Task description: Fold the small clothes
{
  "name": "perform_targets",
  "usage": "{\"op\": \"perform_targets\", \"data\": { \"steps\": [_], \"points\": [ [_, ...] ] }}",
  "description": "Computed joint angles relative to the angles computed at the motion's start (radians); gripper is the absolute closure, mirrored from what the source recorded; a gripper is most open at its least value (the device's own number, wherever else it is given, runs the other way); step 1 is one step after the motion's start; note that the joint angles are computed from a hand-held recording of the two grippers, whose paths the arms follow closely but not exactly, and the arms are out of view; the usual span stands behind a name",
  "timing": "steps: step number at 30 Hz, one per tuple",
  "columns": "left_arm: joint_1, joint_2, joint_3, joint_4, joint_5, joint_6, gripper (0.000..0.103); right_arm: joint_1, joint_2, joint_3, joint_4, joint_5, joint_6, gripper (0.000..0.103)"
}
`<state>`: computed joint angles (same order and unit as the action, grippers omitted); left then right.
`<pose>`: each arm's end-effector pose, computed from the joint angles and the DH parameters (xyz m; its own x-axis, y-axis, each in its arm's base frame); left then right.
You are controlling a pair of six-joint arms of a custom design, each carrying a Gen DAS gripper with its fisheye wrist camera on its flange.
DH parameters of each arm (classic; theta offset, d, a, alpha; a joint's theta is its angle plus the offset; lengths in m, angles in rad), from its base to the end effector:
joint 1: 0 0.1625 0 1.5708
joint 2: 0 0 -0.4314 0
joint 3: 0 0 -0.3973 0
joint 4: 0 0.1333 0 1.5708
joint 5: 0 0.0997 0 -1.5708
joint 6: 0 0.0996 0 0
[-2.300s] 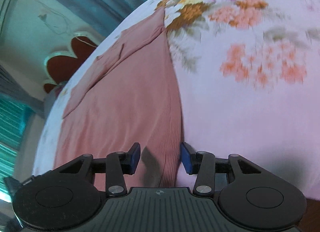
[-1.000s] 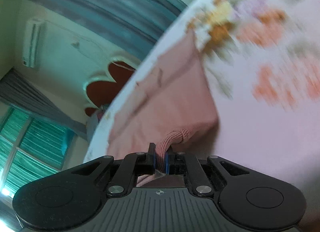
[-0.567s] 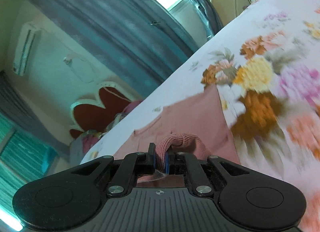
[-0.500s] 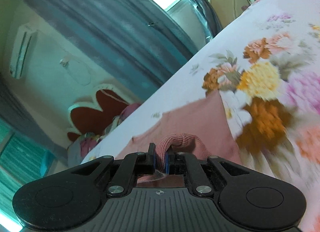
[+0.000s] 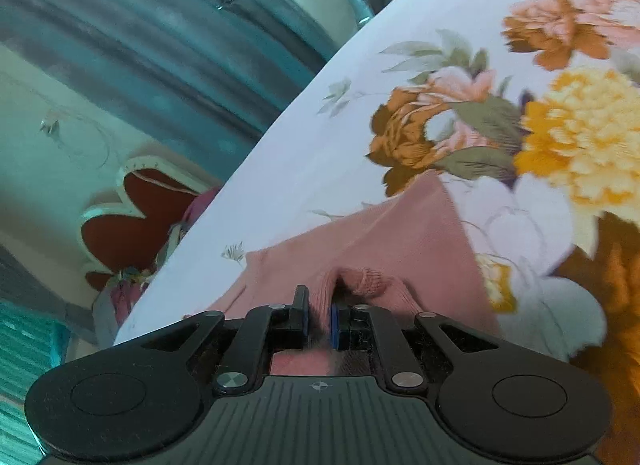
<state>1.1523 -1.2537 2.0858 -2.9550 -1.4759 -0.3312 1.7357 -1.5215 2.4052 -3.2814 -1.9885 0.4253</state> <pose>-0.0886 -0.5504 0.2465 -0.9918 0.0867 0.0943 0.0249 0.8525 -0.5222 0.1586 -0.3870 0.2979 -0.9118 0.4071 -0.0534 0.2910 0.5489 -0.7836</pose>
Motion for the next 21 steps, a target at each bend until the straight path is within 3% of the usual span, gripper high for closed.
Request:
{"op": "perform_targets", "data": {
  "steps": [1, 2, 4, 6, 8, 10, 12, 15, 16, 17, 18, 19, 20, 21],
  "points": [
    [-0.009, -0.007, 0.016, -0.045, 0.026, 0.009, 0.039, 0.023, 0.001, 0.0, -0.017, -0.037, -0.021, 0.025],
    [-0.017, -0.017, 0.036, -0.1, 0.047, 0.041, 0.028, 0.048, 0.008, 0.008, -0.076, -0.065, -0.073, 0.019],
    [-0.02, -0.027, 0.032, -0.085, 0.06, 0.103, 0.029, 0.05, 0.007, 0.025, -0.141, -0.061, -0.135, 0.019],
    [-0.032, -0.028, 0.003, 0.001, 0.1, 0.191, 0.036, 0.049, -0.002, 0.026, -0.135, -0.087, -0.212, 0.026],
    [-0.062, -0.014, -0.033, 0.112, 0.198, 0.296, 0.043, 0.051, -0.001, 0.006, -0.063, -0.129, -0.266, 0.042],
    [-0.088, 0.007, -0.06, 0.183, 0.271, 0.388, 0.048, 0.052, 0.018, -0.019, -0.008, -0.164, -0.335, 0.048],
    [-0.107, 0.026, -0.081, 0.252, 0.322, 0.445, 0.051, 0.059, 0.048, -0.042, 0.029, -0.204, -0.39, 0.048],
    [-0.117, 0.043, -0.089, 0.258, 0.351, 0.479, 0.053, 0.054, 0.083, -0.06, 0.069, -0.231, -0.442, 0.048],
    [-0.117, 0.043, -0.088, 0.258, 0.351, 0.472, 0.055, 0.054, 0.094, -0.064, 0.081, -0.238, -0.46, 0.048],
    [-0.117, 0.041, -0.087, 0.258, 0.345, 0.468, 0.064, 0.056, 0.102, -0.066, 0.088, -0.243, -0.477, 0.052],
    [-0.116, 0.038, -0.087, 0.261, 0.339, 0.464, 0.079, 0.056, 0.112, -0.069, 0.093, -0.247, -0.501, 0.057],
    [-0.111, 0.039, -0.09, 0.258, 0.331, 0.463, 0.087, 0.06, 0.12, -0.068, 0.085, -0.249, -0.524, 0.068],
    [-0.096, 0.032, -0.089, 0.248, 0.299, 0.453, 0.092, 0.063, 0.122, -0.067, 0.08, -0.244, -0.536, 0.086],
    [-0.085, 0.022, -0.077, 0.217, 0.28, 0.437, 0.094, 0.064, 0.124, -0.066, 0.064, -0.24, -0.541, 0.094]
  ]
}}
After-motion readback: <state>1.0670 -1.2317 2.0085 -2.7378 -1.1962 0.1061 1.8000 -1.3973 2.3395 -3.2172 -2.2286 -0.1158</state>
